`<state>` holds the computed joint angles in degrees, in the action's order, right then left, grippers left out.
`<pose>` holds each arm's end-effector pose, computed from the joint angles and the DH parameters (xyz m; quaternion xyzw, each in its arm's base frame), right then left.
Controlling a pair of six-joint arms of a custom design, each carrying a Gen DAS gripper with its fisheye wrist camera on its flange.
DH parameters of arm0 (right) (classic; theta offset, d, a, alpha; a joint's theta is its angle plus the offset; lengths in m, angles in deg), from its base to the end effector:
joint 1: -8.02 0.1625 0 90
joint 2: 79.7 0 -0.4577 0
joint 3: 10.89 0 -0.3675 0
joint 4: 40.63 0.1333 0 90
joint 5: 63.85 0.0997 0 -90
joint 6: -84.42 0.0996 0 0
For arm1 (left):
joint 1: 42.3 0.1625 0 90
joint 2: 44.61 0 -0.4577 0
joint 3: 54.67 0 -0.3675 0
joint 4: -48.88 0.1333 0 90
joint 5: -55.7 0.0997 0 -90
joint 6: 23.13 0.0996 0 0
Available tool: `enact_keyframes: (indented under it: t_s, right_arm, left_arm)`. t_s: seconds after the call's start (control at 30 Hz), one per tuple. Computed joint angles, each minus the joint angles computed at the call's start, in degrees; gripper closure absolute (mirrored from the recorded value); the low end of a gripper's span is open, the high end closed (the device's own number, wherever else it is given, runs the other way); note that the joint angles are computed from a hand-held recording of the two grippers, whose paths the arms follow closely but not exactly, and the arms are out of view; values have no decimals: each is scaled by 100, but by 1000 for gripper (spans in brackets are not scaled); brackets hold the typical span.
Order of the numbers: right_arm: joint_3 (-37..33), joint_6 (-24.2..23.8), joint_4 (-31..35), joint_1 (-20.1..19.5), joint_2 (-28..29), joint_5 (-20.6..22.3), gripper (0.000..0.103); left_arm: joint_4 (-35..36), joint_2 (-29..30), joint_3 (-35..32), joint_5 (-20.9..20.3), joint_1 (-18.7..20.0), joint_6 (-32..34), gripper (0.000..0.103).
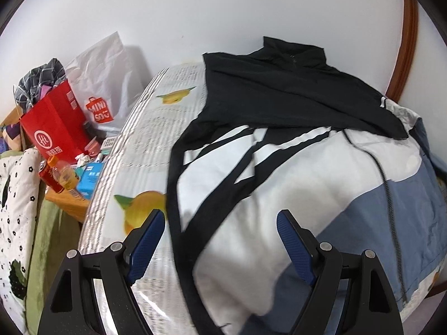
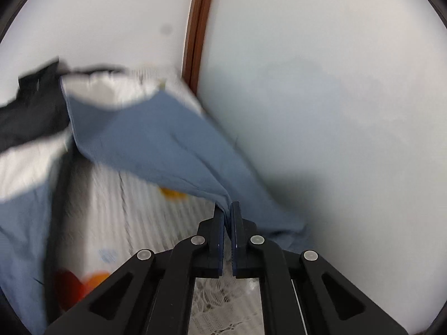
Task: Fold large clothes
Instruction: 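Grasp the blue-grey sleeve cuff with the right tool and fold it across the body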
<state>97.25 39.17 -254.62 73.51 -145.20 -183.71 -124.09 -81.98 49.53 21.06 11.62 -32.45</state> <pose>-0.1564 -0.5448 0.4156 -0.0333 -0.7511 0.4049 0.5204 -0.1911 -0.6277 0.0758 0.1395 0.8681 -0.2922 0.3763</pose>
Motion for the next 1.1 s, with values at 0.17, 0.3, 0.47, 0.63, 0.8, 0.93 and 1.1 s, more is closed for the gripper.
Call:
enact_keyframes:
  t_s: [0.17, 0.3, 0.47, 0.63, 0.8, 0.93, 1.1]
  right_arm:
    - [-210, -204, -241, 662, -13, 40, 100]
    - [-568, -189, 38, 1215, 225, 208, 100]
    - [-1138, -450, 265, 1914, 875, 407, 100]
    - [-1826, -726, 732, 2412, 1708, 611, 100]
    - [-2650, -911, 1589, 2685, 2666, 795, 100]
    - [-3159, -951, 2215, 2768, 3239, 810, 100]
    - [-3469, -1075, 2658, 2791, 3665, 488, 97]
  left_arm:
    - [75, 0, -22, -20, 149, 36, 22]
    - [24, 10, -49, -110, 271, 59, 22]
    - [-103, -15, -25, -365, 381, 39, 22]
    - [-231, -72, 0, -601, 476, -23, 22]
    - [-306, -123, 19, -748, 508, -53, 22]
    - [-349, -134, 28, -751, 491, 16, 22]
    - [-421, -184, 58, -774, 477, 32, 22]
